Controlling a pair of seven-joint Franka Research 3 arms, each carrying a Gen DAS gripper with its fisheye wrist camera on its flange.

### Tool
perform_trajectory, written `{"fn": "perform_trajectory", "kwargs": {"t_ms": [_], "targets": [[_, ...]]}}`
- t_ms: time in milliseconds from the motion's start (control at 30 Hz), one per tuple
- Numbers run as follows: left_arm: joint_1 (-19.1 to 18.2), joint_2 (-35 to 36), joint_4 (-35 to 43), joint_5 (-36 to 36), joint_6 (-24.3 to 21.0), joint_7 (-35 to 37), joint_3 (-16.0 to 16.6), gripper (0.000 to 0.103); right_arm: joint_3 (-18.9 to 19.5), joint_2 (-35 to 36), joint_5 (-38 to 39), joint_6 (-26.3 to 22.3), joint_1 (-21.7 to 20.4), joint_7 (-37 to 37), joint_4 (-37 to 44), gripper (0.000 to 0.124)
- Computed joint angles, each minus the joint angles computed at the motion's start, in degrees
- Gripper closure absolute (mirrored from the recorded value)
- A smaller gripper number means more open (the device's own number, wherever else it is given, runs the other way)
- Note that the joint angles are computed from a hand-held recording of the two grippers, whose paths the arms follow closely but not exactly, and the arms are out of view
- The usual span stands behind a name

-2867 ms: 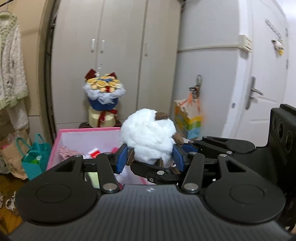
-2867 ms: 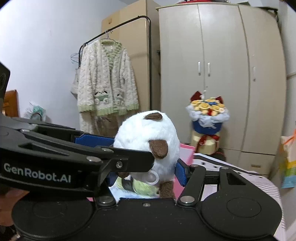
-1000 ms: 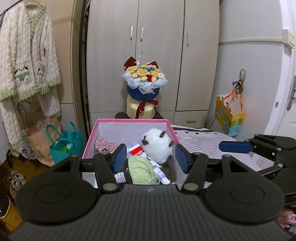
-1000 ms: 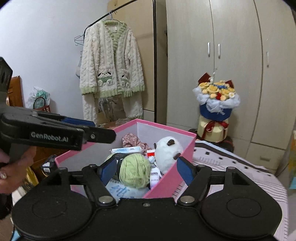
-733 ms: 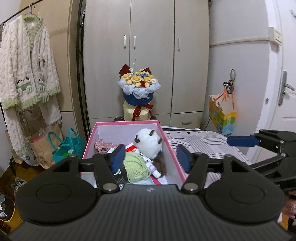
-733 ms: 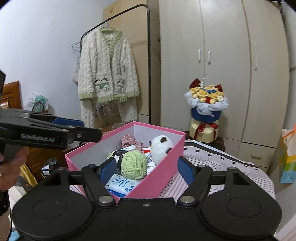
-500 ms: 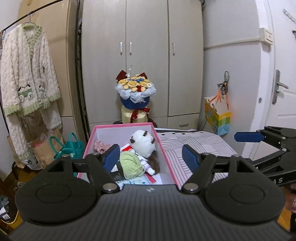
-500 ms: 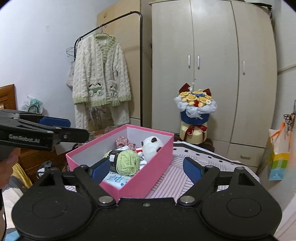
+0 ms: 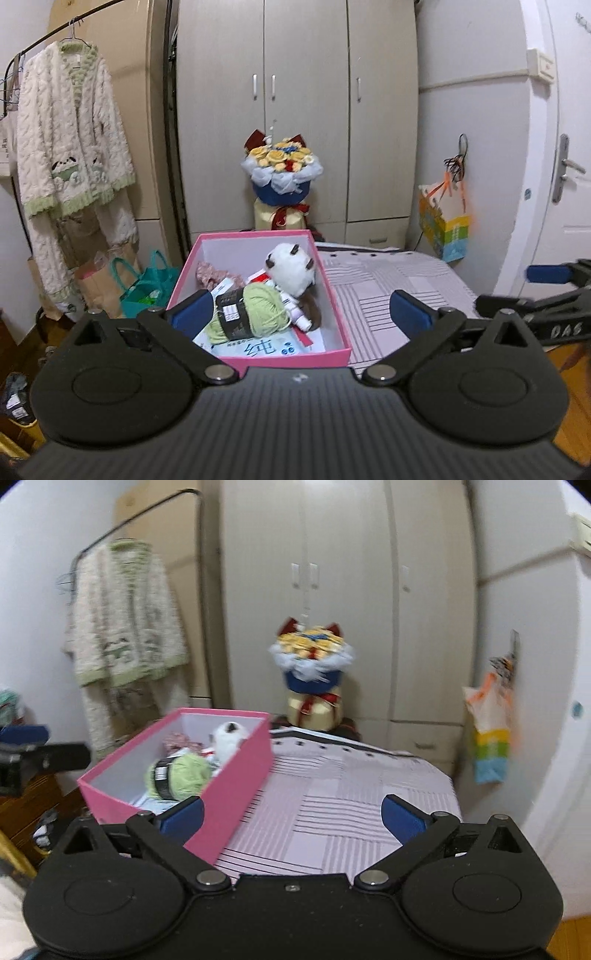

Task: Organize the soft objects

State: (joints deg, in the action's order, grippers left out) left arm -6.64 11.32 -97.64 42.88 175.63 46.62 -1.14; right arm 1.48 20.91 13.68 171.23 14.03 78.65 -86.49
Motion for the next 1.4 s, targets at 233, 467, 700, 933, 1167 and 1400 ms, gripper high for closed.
{"fn": "perform_trajectory", "kwargs": {"t_ms": [233, 467, 700, 933, 1167, 1400], "targets": [[-1.91, -1.3, -0.23, 8.02, -3.45, -10.94, 1.5, 0.0, -5.84, -3.5, -5.19, 4.68, 4.24, 7.32, -5.89, 0.021], [-3.31, -1.15, -0.18, 27.84, -4.87, -30.39, 2.55, 0.0, -9.99, -4.61, -9.51, 7.79, 7.73, 13.83, -10.22, 0.021], [-1.92, 0.76, -0.31, 26.25, -6.54, -28.51, 0.13, 0.0, -26.77, -5.14, -23.18, 9.35, 21.45, 29.72, -14.34, 0.021], [-2.01, 0.94, -0.68, 29.04, -6.15, -30.89, 0.0, 0.0, -35.57, -5.73, -34.09, 9.99, 28.46, 40.37, -16.42, 0.021], [-1.76, -0.06, -1.62, 35.06, -6.12, -35.95, -0.24, 0.0, -40.57, -6.25, -43.16, 9.74, 32.29, 49.66, -16.81, 0.021], [-1.25, -0.68, -1.93, 40.26, -7.27, -39.65, -1.3, 0.0, -40.78, -7.12, -50.5, 9.66, 32.01, 56.09, -16.98, 0.021]]}}
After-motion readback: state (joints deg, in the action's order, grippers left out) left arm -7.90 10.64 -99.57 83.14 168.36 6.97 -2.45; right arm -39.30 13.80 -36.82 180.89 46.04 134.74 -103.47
